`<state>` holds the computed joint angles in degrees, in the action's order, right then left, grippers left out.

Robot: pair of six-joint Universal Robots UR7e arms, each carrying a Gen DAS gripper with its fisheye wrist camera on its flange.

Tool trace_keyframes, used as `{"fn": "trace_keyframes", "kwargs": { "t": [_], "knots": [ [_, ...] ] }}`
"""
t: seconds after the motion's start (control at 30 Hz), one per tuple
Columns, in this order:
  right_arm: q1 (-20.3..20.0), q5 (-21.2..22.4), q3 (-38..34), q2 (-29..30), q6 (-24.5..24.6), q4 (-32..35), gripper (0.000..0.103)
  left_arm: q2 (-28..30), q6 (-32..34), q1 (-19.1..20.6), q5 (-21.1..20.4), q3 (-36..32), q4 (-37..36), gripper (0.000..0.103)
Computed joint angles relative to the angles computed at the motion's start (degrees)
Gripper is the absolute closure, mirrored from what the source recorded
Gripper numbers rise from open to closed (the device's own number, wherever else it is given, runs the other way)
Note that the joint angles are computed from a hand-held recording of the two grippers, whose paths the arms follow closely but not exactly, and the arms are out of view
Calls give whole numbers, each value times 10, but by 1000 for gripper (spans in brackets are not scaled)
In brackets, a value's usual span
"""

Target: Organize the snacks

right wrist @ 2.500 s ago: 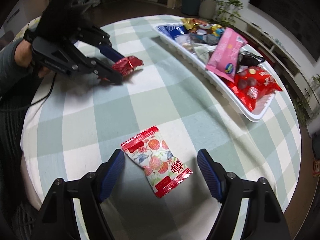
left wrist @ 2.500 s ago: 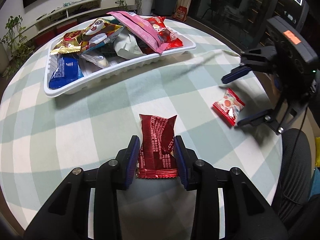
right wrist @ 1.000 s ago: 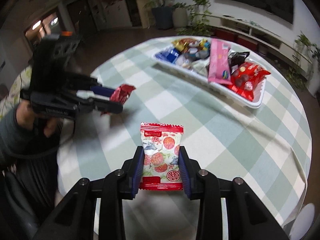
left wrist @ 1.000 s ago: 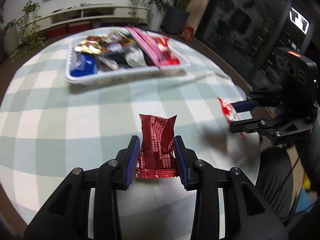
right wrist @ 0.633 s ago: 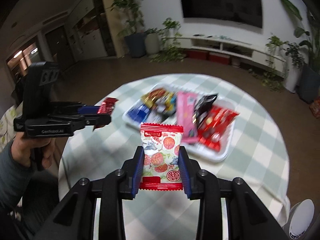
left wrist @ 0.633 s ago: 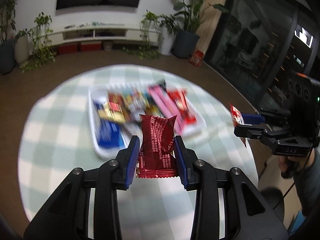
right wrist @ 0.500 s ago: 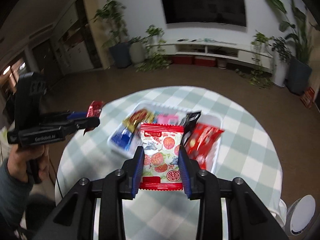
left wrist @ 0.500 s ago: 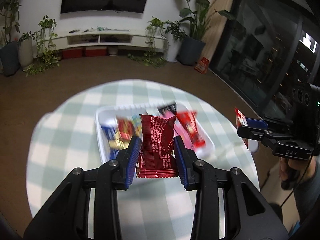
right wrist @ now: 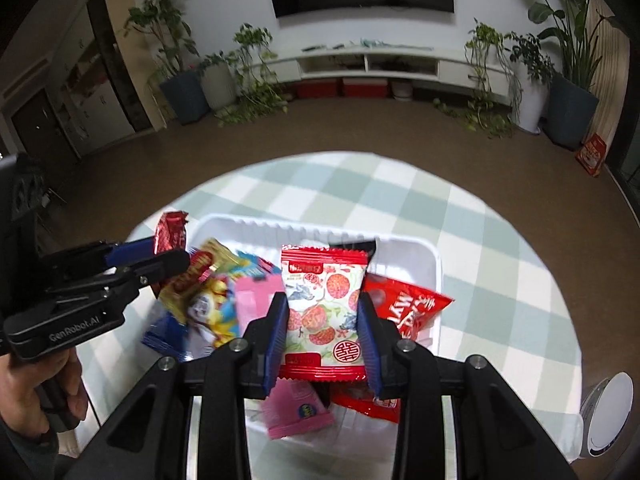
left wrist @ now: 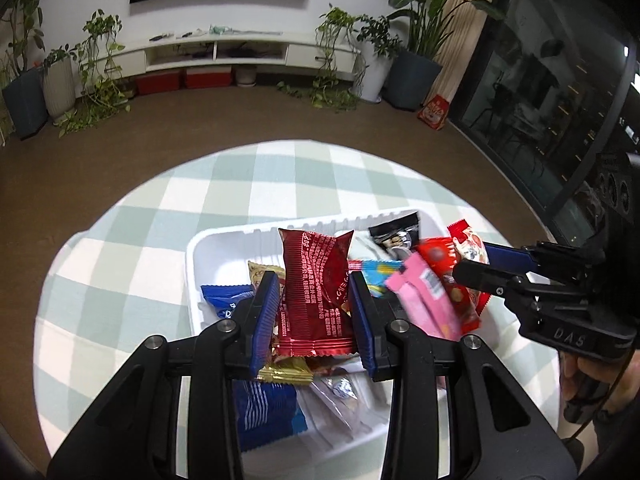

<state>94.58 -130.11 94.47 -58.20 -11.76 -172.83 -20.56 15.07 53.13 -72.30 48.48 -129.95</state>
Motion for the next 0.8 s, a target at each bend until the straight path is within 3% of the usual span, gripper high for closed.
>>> {"fn": "trace_keyframes", "kwargs": {
  "t": [0.27, 0.6, 0.8],
  "knots": [
    [-11, -16, -11, 17, 4, -1, 66, 41, 2, 10, -2, -40, 10, 70],
    [-12, -31, -19, 32, -10, -10, 64, 38, 2, 8, 12, -30, 2, 64],
    [-7, -41, -18, 32, -14, -19, 47, 22, 2, 5, 13, -3, -23, 46]
  ]
}}
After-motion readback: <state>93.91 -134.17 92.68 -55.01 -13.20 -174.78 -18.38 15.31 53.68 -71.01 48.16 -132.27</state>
